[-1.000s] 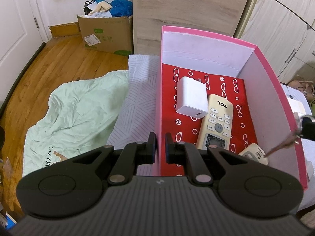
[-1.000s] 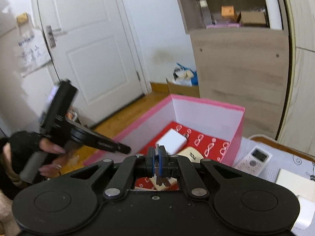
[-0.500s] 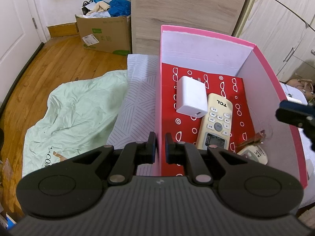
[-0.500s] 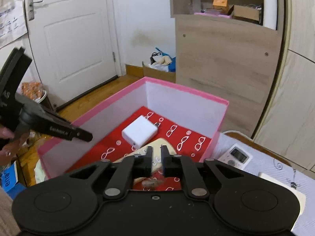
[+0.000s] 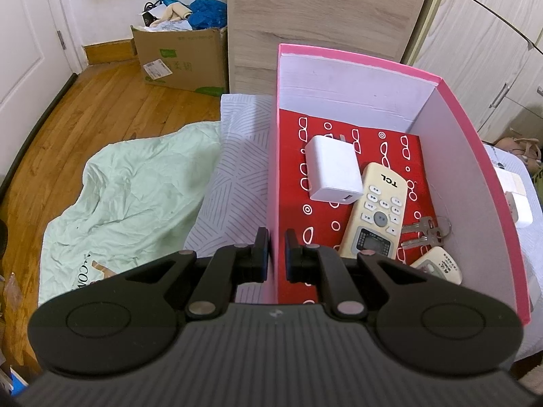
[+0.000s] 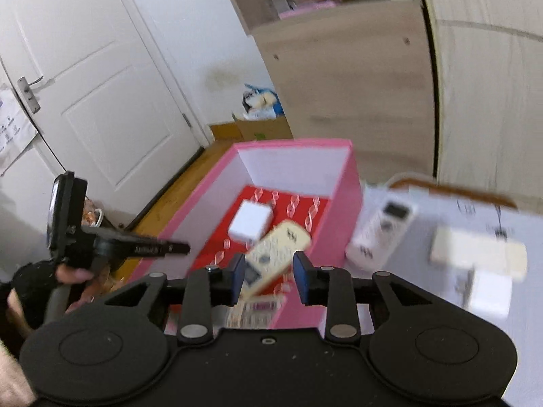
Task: Organize rigid objects
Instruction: 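Move the right tool to the bed and grasp a small white power bank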
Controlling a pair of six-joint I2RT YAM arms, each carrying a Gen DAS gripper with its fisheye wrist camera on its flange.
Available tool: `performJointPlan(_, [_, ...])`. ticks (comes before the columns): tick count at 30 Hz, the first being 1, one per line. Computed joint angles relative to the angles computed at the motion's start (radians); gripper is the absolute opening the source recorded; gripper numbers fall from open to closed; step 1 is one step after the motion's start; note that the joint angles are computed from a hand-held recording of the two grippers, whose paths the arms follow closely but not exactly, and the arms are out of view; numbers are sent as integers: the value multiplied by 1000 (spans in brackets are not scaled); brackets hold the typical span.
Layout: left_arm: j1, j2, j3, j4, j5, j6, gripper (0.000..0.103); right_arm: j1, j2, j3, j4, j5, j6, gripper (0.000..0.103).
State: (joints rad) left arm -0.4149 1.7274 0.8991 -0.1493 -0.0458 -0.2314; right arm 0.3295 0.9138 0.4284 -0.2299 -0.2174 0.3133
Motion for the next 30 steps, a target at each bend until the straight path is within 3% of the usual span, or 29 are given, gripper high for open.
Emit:
performJointPlan(2, [12,-1,-2,-1,16,-1,8,-28,-64,-13,-74,-22,-26,36])
performJointPlan(5, [22,-1,-3,0,33,-3,8,-97,-133,-44,-175,-74,-53,45])
performJointPlan(8, [20,-2,-4,-1,31,-5,8,-189,-138,-71,-262,-122,-106,46])
performJointPlan(12, [20,-2,0,-9,22,-7,8,-254,-73,-112,-292,-101,-171,46])
performJointPlan(16, [8,3,15,-28,-4,-23,9,-284,12,-136,-274,-121,-214,46])
performJointPlan(21, [-18,8,20,-34,-45,-36,9,-171,75,-156,-218,-78,-181,46])
performJointPlan(25, [-32,11,26,-40,-59,-47,9,-49,82,-186,-156,41,-87,46])
performJointPlan(28, [-33,8,21,-35,-64,-37,9,88,127,-192,-100,201,-47,46])
performJointPlan(30, [-37,7,17,-31,-69,-34,9,97,212,-184,-52,203,-47,46])
